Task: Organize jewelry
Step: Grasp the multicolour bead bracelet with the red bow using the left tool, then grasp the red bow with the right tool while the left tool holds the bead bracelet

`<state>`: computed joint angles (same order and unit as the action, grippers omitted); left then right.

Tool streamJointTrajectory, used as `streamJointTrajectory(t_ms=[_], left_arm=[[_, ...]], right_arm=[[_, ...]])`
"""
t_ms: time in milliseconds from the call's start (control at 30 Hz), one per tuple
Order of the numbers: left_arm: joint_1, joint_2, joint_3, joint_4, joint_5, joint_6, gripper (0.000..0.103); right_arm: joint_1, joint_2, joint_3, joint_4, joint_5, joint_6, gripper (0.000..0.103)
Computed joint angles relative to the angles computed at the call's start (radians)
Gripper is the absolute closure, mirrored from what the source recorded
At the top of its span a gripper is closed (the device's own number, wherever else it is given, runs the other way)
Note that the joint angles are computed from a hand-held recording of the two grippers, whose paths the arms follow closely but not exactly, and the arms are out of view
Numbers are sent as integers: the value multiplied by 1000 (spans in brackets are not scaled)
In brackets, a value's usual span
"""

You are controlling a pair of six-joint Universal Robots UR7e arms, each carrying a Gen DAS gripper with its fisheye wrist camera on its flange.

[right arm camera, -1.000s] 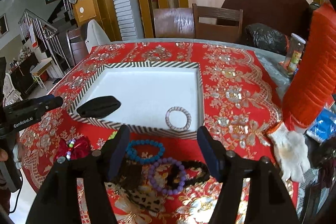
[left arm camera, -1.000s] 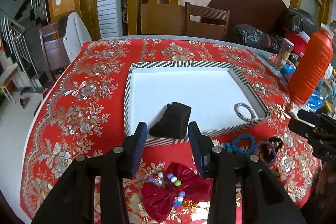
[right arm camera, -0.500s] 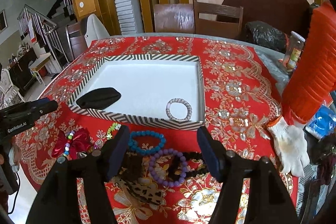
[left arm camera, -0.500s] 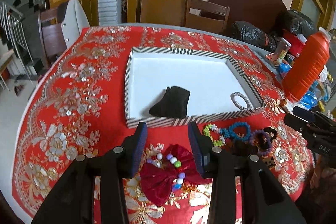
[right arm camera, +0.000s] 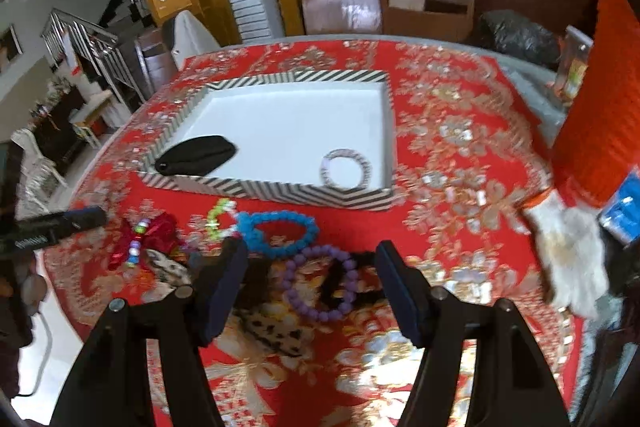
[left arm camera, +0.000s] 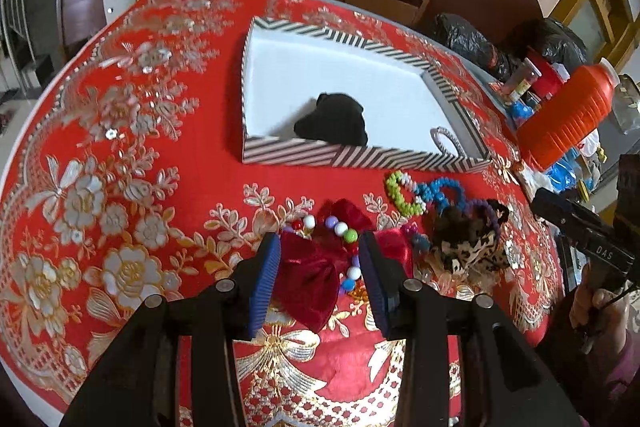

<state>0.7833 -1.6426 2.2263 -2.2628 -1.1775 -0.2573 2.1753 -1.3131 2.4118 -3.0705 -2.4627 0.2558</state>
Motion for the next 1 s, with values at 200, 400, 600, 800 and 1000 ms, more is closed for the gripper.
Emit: streamJointTrajectory(t_ms=[200, 400, 600, 800, 1000], left_arm=[[-31, -5, 5, 32, -16, 65, 65], [-86, 30, 41, 35, 28, 107, 65], [-49, 77, 38, -5, 29, 94, 67], [12, 66, 17, -12, -20, 96, 93], [44, 50, 14, -25, -40, 107, 97]], right_arm=[[-7, 34, -26, -14, 91, -25, 34], [-4, 121, -94, 8, 126, -82, 42], [-16, 178, -151, 29, 180, -120, 46], [-55, 224, -197, 72, 265, -123, 60], [-81, 298, -250, 124, 327, -139, 61]])
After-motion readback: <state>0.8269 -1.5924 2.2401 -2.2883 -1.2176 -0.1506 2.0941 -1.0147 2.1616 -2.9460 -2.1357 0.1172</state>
